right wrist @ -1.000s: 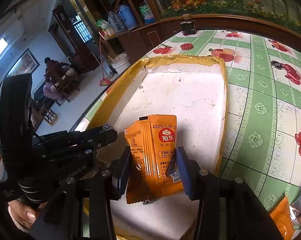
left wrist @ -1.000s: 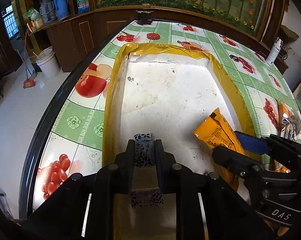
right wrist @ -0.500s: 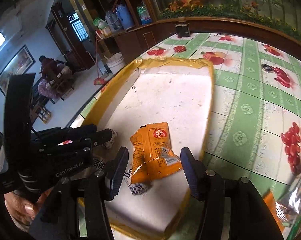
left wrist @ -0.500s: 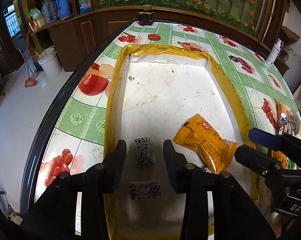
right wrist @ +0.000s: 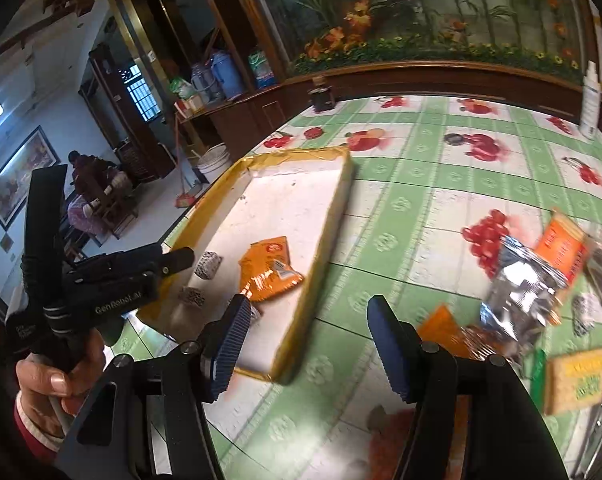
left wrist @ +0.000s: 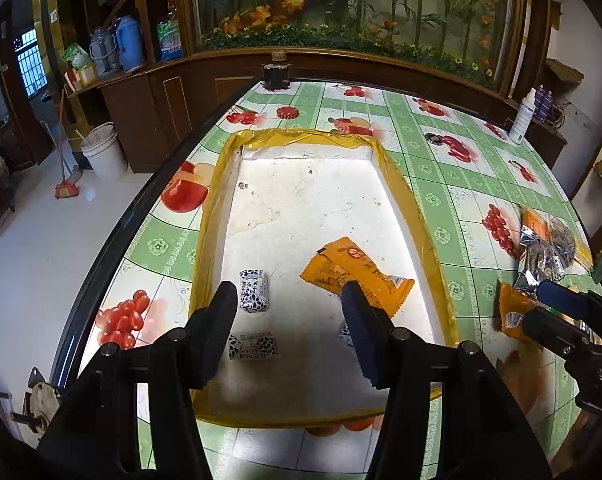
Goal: Organize snacks
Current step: 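Withdraw both tools from the box lid toward the silver foil packets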
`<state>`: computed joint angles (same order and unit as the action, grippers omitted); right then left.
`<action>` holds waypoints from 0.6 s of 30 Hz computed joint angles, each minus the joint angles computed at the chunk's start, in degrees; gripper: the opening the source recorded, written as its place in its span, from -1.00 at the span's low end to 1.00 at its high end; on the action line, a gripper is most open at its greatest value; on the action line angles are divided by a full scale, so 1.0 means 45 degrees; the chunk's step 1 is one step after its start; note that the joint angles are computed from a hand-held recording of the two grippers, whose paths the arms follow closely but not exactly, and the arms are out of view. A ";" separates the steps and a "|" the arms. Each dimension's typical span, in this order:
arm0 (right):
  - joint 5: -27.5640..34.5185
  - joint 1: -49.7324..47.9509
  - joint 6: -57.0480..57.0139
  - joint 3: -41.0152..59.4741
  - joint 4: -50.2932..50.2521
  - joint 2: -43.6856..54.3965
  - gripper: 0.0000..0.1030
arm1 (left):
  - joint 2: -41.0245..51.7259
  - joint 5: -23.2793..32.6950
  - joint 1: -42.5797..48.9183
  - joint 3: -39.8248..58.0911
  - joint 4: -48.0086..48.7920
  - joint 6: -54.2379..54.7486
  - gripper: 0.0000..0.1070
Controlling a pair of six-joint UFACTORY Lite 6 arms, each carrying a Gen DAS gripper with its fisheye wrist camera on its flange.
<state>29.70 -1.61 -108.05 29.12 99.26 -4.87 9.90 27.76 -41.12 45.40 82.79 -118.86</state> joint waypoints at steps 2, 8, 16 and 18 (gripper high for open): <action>-0.0070 -0.0574 -0.0394 -0.0729 0.0081 -0.0784 0.25 | -0.0095 0.0637 -0.0724 -0.0108 -0.0003 -0.0652 -0.01; 0.0344 -0.3182 -0.0792 -0.2616 -0.1062 -0.2873 0.38 | 0.0529 0.1583 -0.2876 0.0572 -0.0203 -0.0935 0.02; 0.2515 -0.8736 -0.0814 -0.3595 -0.4514 -0.3996 0.50 | 0.1848 0.1769 -0.4649 0.2217 -0.1230 -0.0046 0.19; 0.3122 -1.0371 -0.1247 -0.3687 -0.5201 -0.4020 0.56 | 0.2067 0.1692 -0.4869 0.2480 -0.1405 0.0121 0.21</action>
